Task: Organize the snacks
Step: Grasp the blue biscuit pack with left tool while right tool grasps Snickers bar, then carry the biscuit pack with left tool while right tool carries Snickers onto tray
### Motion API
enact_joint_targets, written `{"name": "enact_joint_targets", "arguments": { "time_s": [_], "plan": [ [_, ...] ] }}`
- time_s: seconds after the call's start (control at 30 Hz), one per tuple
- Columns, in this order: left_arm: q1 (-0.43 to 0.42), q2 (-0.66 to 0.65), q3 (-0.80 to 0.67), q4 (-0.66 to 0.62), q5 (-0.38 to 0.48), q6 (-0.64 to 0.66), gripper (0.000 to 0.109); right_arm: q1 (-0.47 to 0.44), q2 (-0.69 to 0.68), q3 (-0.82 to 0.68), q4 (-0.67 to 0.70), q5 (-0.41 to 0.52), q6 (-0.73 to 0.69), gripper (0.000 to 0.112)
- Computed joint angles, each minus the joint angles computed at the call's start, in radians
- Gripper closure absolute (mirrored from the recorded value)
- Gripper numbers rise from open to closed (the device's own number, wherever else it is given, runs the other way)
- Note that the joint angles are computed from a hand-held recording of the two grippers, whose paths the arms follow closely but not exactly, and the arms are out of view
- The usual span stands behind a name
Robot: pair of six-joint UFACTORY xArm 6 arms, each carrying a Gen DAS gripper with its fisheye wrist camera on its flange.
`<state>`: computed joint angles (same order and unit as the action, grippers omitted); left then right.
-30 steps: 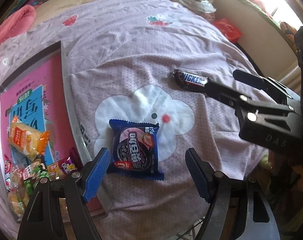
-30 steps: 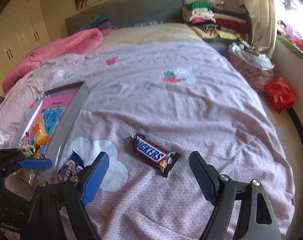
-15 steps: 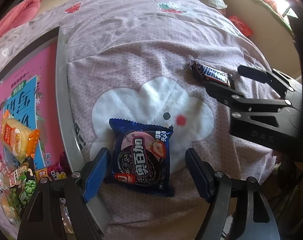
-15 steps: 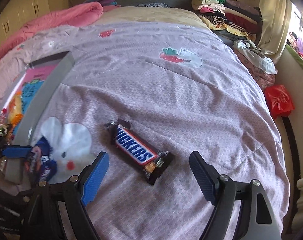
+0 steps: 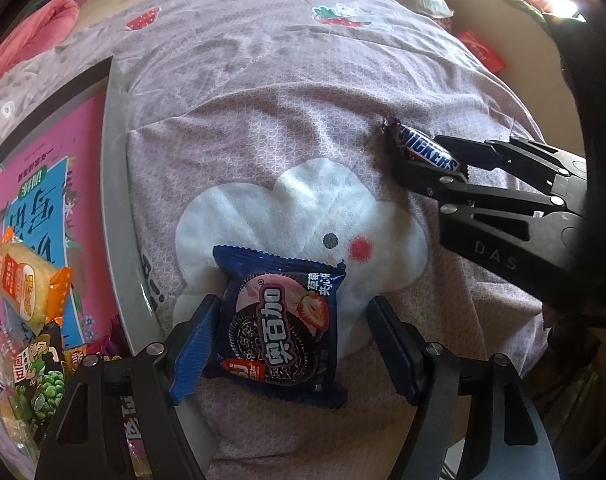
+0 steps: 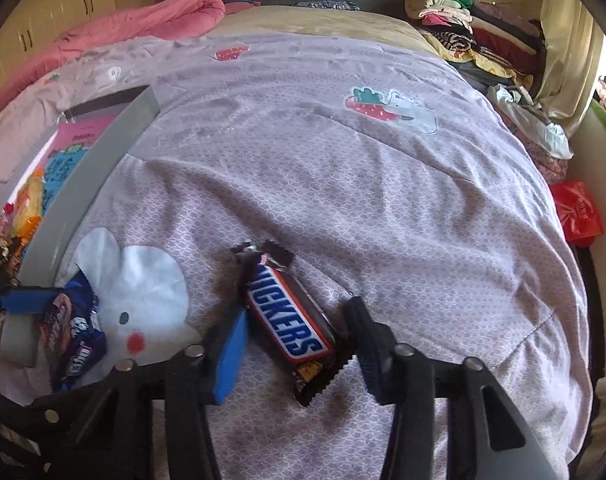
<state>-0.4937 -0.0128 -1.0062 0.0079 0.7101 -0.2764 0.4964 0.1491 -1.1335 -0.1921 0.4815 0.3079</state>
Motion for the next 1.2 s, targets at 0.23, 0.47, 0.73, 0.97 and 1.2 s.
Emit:
{"name": "enact_joint_targets", "arguments": {
  "time_s": [0.23,0.47,0.73,0.97,1.2],
  "plan": [
    [0.004,-0.013,0.016,-0.008,-0.012,0.008,0.053,-0.008,-0.053,0.071,0.284,-0.081,-0.141,0.073],
    [0.006,-0.054,0.053,-0.031,-0.037,0.026,0.055,-0.004,-0.098,0.119,0.404,-0.122,-0.185,0.083],
    [0.014,-0.136,0.094,-0.057,-0.049,0.042,0.055,0.016,-0.117,0.137,0.609,-0.155,-0.341,0.083],
    [0.028,-0.237,0.14,-0.099,-0.066,0.068,0.055,0.058,-0.178,0.173,0.683,-0.21,-0.385,0.083],
    [0.059,-0.325,0.174,-0.072,-0.064,0.049,0.055,0.123,-0.206,0.163,0.66,-0.242,-0.367,0.083]
  ]
}}
